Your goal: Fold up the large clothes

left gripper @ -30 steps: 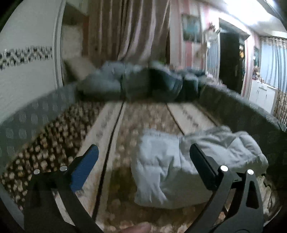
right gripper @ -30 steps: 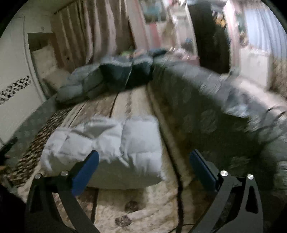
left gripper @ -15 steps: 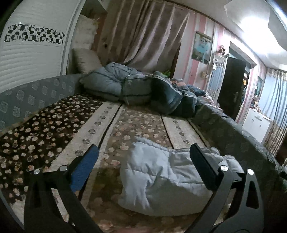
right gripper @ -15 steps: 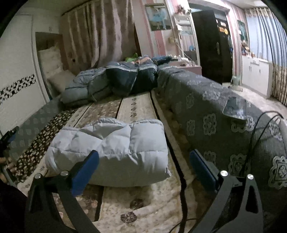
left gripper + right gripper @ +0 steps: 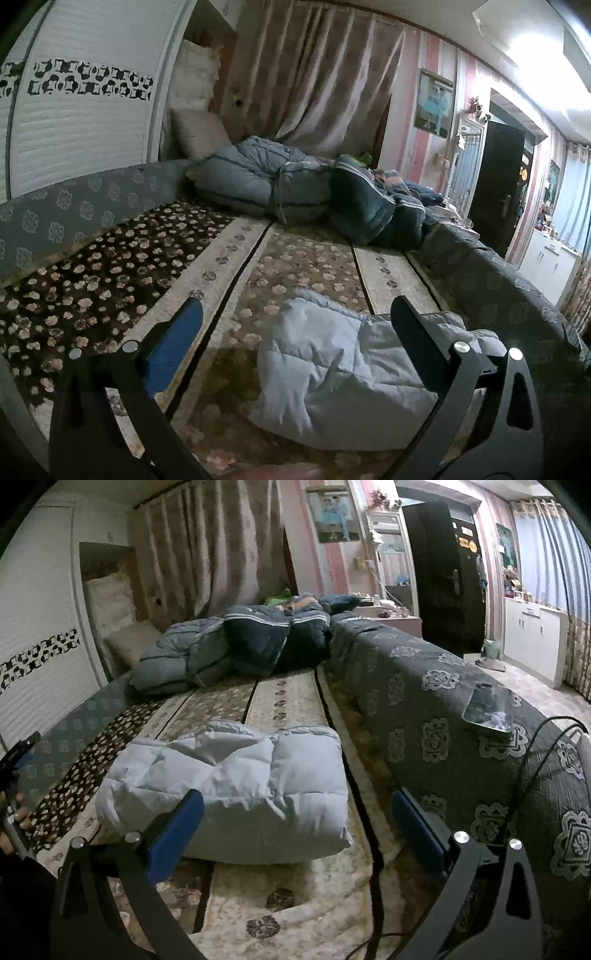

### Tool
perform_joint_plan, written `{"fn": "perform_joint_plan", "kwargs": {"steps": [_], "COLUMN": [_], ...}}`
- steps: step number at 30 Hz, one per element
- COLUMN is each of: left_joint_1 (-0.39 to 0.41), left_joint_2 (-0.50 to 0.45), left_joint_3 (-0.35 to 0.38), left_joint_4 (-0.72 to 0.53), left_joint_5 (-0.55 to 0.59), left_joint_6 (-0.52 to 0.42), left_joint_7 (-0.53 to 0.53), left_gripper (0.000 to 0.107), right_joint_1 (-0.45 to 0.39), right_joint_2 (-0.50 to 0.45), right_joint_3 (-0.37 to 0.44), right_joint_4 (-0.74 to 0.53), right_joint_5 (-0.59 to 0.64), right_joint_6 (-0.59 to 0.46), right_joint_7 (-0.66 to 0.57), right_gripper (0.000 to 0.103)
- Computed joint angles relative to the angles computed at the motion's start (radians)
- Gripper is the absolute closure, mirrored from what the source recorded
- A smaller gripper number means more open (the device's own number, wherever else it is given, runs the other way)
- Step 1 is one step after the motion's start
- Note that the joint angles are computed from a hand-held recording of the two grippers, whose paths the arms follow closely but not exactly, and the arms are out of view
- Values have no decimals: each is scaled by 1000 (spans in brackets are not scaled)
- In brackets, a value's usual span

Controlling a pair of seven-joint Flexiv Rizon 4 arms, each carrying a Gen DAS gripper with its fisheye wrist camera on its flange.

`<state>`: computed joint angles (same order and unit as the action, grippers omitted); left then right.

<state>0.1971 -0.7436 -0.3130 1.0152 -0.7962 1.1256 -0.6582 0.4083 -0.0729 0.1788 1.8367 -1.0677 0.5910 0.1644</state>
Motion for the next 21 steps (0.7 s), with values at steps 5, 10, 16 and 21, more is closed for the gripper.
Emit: {"fn": "perform_joint_plan", "kwargs": {"steps": [5, 10, 16, 21], "left_joint_1": [5, 7, 18, 13], "left_joint_2": [3, -4, 1, -3], "left_joint_3": [7, 10, 0, 13], "left_joint_4": [0, -12, -8, -20], "left_joint_5": [-6, -1, -14, -14], "left_joint_6": [-21, -45, -101, -143], "left_joint_7": [-30, -44, -19, -19], "left_gripper": [7, 7, 7, 7], "right_joint_1": [3, 7, 7, 3], "right_joint_2": [-6, -9, -8, -6], "right_joint_3": [0, -1, -1, -2], "right_joint_4": [-7, -13, -10, -5], "right_joint_5": [9, 21, 17, 12], "right_joint_6": [-3, -13, -10, 0], "right_joint_7": [-12, -14, -13, -8], "right_gripper": [2, 2, 2, 2]}}
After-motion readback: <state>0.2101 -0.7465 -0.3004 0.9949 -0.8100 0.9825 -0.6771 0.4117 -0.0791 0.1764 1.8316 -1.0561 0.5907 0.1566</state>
